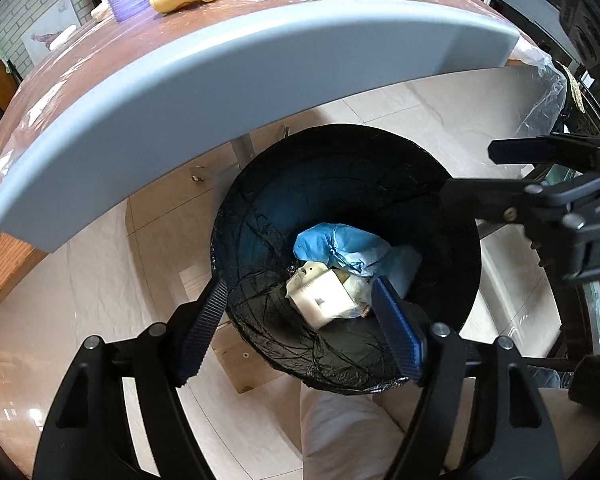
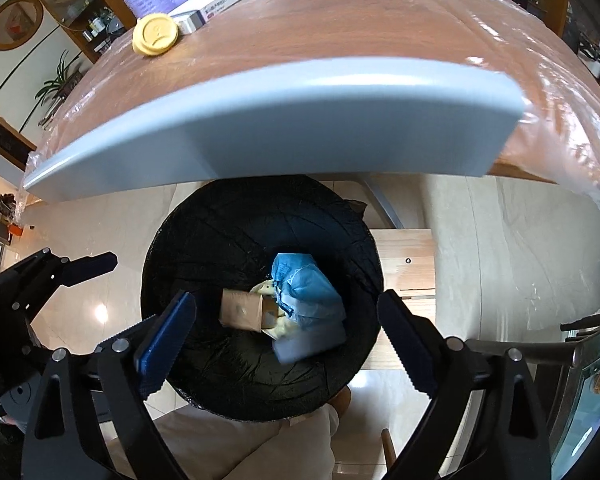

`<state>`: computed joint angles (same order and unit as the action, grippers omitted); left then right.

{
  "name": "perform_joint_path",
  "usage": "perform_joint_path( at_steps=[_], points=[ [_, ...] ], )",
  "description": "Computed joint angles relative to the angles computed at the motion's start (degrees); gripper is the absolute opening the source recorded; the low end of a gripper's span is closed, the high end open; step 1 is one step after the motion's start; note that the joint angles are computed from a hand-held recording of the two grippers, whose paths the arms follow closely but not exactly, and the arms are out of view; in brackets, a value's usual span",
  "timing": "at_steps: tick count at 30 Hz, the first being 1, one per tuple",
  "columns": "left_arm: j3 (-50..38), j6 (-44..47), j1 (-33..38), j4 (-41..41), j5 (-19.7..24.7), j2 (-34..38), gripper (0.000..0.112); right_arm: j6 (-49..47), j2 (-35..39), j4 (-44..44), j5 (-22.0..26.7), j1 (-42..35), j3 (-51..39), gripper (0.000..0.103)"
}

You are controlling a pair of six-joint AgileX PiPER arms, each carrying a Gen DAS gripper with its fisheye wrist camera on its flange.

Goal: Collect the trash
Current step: 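Open both tools to drop the box and container into the wastebasket, then grasp the yellow cylindrical tube with the left tool while the right tool grasps the white medicine box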

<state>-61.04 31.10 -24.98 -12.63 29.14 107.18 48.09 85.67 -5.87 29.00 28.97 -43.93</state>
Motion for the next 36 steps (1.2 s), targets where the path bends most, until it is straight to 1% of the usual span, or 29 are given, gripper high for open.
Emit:
perform_joint_path(
  at_steps=[3, 5, 7, 8, 9, 10, 12, 13, 14, 16, 18, 19, 23, 26, 28, 29, 34, 36],
  points=[
    [0.72, 2.14, 1.05, -1.68, 1.11, -2.16, 0.076, 2.67, -4.05, -2.48, 2.14, 0.99, 0.74, 0.091],
    [1.73, 6.65, 2.20, -5.17, 2.00, -4.89, 0.076, 5.04, -7.82, -5.01, 3.77, 1.96, 1.21, 0.091],
    [3.12, 11.61, 3.37, -9.11, 2.87, -7.97, 0.077, 8.99, -11.30, -9.58, 6.94, 3.75, 0.23, 0.092],
    [3.51, 15.11, 4.15, -12.10, 3.84, -9.99, 0.080, 10.51, -12.45, -11.63, 8.12, 4.32, -0.15, 0.094],
    [3.18, 17.05, 4.26, -14.10, 4.30, -11.16, 0.088, 13.03, -13.67, -14.90, 9.88, 5.37, -1.13, 0.096],
    [3.16, 19.55, 4.77, -16.24, 4.18, -12.06, 0.092, 15.32, -14.19, -17.94, 11.69, 6.39, -2.68, 0.097],
    [2.43, 22.28, 5.14, -18.78, 4.11, -13.69, 0.096, 17.49, -14.79, -22.03, 13.93, 6.92, -5.03, 0.099],
    [2.01, 23.13, 5.01, -19.72, 3.58, -14.09, 0.099, 17.78, -14.81, -23.21, 14.24, 6.60, -5.80, 0.099],
    [1.02, 22.98, 4.81, -19.65, 2.72, -14.27, 0.100, 18.17, -14.30, -24.55, 14.85, 6.24, -7.56, 0.099],
    [-1.23, 21.09, 4.50, -18.13, 1.53, -13.51, 0.100, 15.91, -12.96, -24.12, 13.55, 3.71, -10.55, 0.099],
    [-3.60, 19.70, 4.66, -17.57, 0.55, -11.68, 0.100, 12.84, -10.83, -22.10, 12.10, 1.03, -13.62, 0.099],
    [-5.62, 17.65, 4.81, -16.16, 0.43, -10.18, 0.100, 11.21, -9.31, -20.87, 11.68, -0.39, -15.65, 0.099],
    [-14.29, 13.40, 6.66, -13.99, 2.82, -3.94, 0.100, 7.37, -3.28, -18.40, 11.53, -3.69, -22.65, 0.099],
    [-20.57, 13.25, 8.16, -14.40, 5.55, 0.55, 0.100, 3.61, 2.43, -15.93, 12.31, -6.05, -29.21, 0.099],
    [-23.55, 13.34, 8.57, -14.53, 6.41, 3.08, 0.100, 0.45, 6.52, -13.19, 12.40, -7.93, -33.87, 0.099],
    [-24.45, 13.08, 8.50, -14.32, 6.52, 3.94, 0.100, 0.05, 7.91, -12.79, 12.99, -8.20, -35.61, 0.099],
    [-32.27, 12.38, 8.38, -13.96, 10.15, 9.26, 0.100, -4.20, 16.87, -8.62, 14.84, -10.76, -45.75, 0.099],
    [-35.53, 10.68, 7.84, -12.22, 11.45, 11.52, 0.100, -6.46, 21.44, -5.83, 16.76, -12.19, -51.28, 0.099]
  ],
)
